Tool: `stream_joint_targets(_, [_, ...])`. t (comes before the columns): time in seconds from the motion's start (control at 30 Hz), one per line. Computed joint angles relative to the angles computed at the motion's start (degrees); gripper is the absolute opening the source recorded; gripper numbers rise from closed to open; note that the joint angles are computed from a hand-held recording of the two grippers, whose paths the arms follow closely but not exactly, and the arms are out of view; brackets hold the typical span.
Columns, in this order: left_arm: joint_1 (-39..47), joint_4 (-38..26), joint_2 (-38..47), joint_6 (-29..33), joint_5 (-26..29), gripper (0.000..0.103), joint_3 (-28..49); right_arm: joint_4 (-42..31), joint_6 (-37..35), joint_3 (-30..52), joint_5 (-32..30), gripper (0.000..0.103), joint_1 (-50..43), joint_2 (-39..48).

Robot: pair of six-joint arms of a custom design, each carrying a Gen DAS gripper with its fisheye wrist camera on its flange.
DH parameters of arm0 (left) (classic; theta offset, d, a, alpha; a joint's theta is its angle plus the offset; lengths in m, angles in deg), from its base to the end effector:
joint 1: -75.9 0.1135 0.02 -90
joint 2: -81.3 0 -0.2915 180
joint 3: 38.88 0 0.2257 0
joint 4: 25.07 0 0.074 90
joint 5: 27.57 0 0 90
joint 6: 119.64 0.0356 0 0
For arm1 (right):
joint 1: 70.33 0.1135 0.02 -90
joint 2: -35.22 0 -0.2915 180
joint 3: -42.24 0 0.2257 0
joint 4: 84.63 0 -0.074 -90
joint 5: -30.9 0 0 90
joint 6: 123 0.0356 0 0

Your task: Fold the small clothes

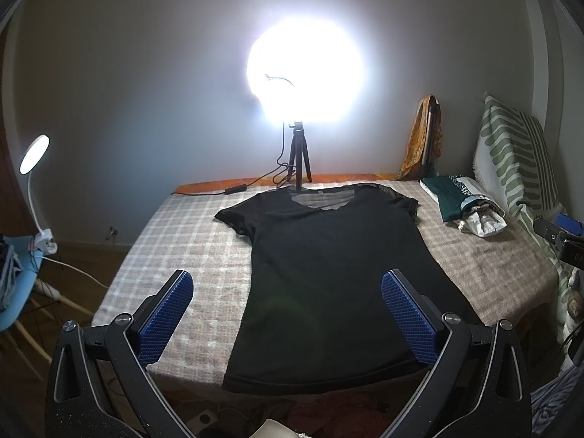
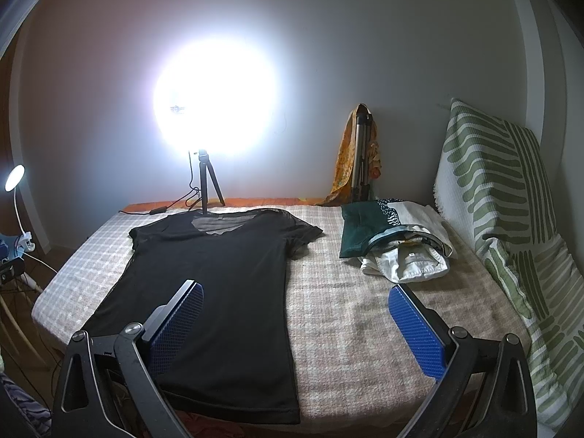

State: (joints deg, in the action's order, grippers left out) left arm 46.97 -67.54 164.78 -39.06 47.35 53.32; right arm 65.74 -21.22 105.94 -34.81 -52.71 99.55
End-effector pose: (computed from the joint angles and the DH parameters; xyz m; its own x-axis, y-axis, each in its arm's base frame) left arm 0.2671 -0.1371 0.3771 -0.5251 0.1097 -0.8439 0.1944 0.9809 0.0065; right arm 0.2059 0.0500 0.3201 -0.4574 0.0500 -0.8879 0.1595 0.9868 -0.0266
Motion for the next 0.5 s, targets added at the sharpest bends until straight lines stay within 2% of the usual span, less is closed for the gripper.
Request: stream_joint_targets(0.5, [0.3, 0.02, 0.54, 0.32, 0.39, 0.103, 0.57, 0.74, -0.4, -0.55, -0.98, 0.103, -0.95, 0.04])
